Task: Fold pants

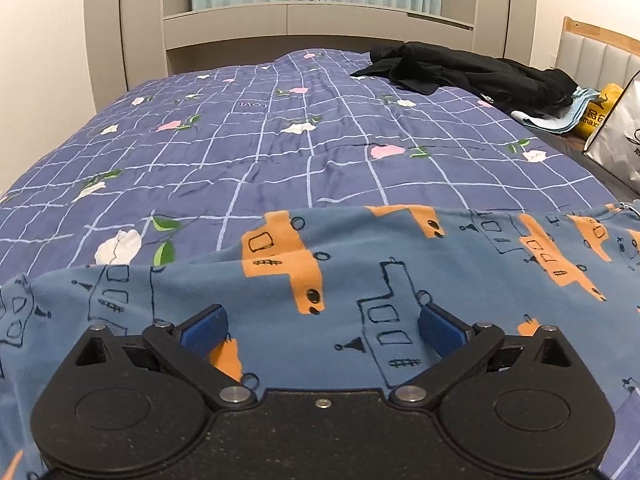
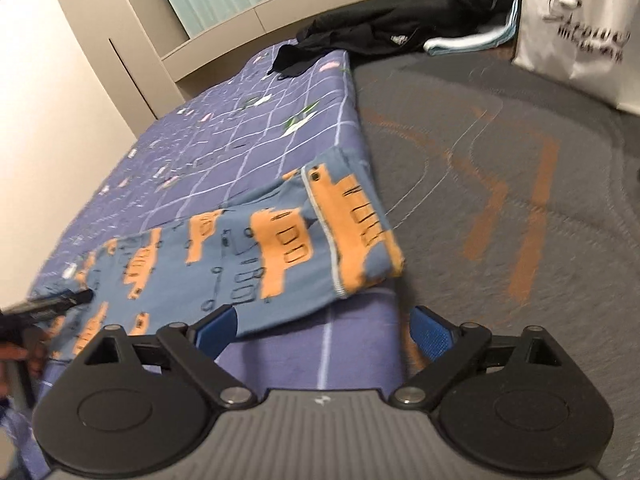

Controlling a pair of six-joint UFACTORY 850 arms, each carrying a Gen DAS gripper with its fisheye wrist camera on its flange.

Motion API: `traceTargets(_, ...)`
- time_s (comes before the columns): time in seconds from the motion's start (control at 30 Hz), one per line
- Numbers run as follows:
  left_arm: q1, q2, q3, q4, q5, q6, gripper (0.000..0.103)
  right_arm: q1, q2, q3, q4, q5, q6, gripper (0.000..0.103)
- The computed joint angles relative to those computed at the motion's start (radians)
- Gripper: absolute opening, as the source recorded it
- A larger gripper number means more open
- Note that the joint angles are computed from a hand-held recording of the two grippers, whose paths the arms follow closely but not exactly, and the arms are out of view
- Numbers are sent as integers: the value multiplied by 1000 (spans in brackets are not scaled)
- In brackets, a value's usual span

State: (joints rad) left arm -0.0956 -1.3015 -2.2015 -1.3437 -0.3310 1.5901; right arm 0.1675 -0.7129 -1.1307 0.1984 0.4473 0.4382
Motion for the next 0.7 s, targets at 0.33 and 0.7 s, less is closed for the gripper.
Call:
traceTargets(0.33, -1, 26, 79, -228, 9, 192, 103, 6, -22, -26, 150, 44, -51, 72)
traceTargets(0.7, 0, 62, 111, -183, -10, 112, 102, -1, -48, -4, 119, 225, 305, 35)
